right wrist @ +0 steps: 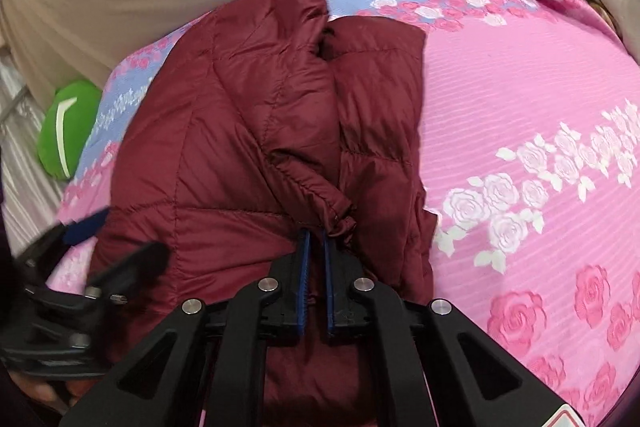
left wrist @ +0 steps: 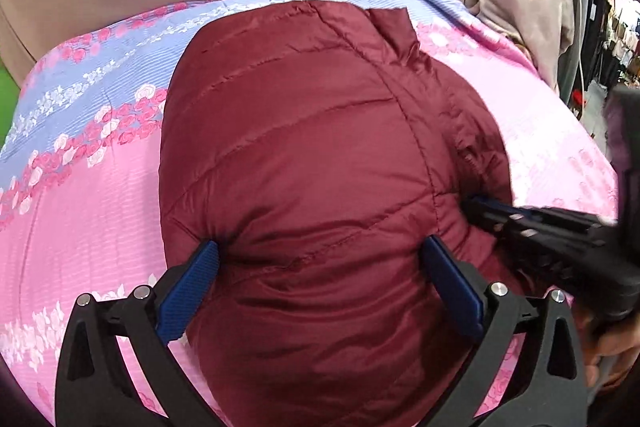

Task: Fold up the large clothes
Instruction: 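Tuck the jacket edge with the right tool and open both tools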

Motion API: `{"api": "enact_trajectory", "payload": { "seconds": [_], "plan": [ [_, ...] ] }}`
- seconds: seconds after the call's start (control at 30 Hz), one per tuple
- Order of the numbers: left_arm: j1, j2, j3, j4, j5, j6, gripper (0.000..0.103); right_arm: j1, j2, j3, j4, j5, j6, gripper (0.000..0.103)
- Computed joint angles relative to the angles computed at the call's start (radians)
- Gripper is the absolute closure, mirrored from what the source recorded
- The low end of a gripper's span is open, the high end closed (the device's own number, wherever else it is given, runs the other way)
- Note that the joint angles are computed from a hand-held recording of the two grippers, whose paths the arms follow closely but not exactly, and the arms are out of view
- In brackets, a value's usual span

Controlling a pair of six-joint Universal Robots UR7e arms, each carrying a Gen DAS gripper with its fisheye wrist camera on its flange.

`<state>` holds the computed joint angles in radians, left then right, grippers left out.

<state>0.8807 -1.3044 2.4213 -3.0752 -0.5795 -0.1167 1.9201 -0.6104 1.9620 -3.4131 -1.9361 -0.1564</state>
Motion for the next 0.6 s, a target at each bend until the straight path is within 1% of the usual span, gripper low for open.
{"api": "enact_trajectory", "payload": {
  "seconds": [0.03,0.07,0.13,0.23,0.3,0.37,0.47,0.53,0.6],
  "plan": [
    [0.001,-0.003,-0.001,0.004,-0.004,-0.004,0.005,0.009,-0.014,0.009,-0.003,-0.007,0.019,0.096],
    [0.004,-0.008,-0.002,0.009,-0.009,-0.006,0.005,0.020,-0.024,0.021,-0.024,-0.009,0.017,0.094],
    [0.007,-0.015,-0.003,0.014,-0.017,-0.011,0.005,0.052,-0.039,0.043,-0.065,-0.041,-0.012,0.093],
    [0.006,-0.013,-0.001,0.011,-0.014,-0.010,0.005,0.081,-0.054,0.066,-0.052,-0.075,-0.033,0.093],
    [0.005,-0.013,0.001,0.006,-0.013,-0.010,0.005,0.085,-0.054,0.078,-0.024,-0.079,-0.031,0.093],
    [0.004,-0.008,0.004,-0.005,-0.010,-0.007,0.005,0.082,-0.024,0.076,-0.030,-0.109,-0.039,0.094],
    [-0.005,0.002,0.007,-0.002,0.012,-0.001,0.005,0.053,0.006,0.065,-0.033,-0.086,-0.025,0.097],
    [-0.010,-0.032,0.013,0.045,0.003,-0.030,0.005,0.057,-0.013,0.069,-0.008,-0.082,0.009,0.097],
    [-0.011,-0.089,0.025,0.089,-0.028,-0.070,0.005,0.073,-0.030,0.085,-0.021,-0.098,0.004,0.097]
  ]
}}
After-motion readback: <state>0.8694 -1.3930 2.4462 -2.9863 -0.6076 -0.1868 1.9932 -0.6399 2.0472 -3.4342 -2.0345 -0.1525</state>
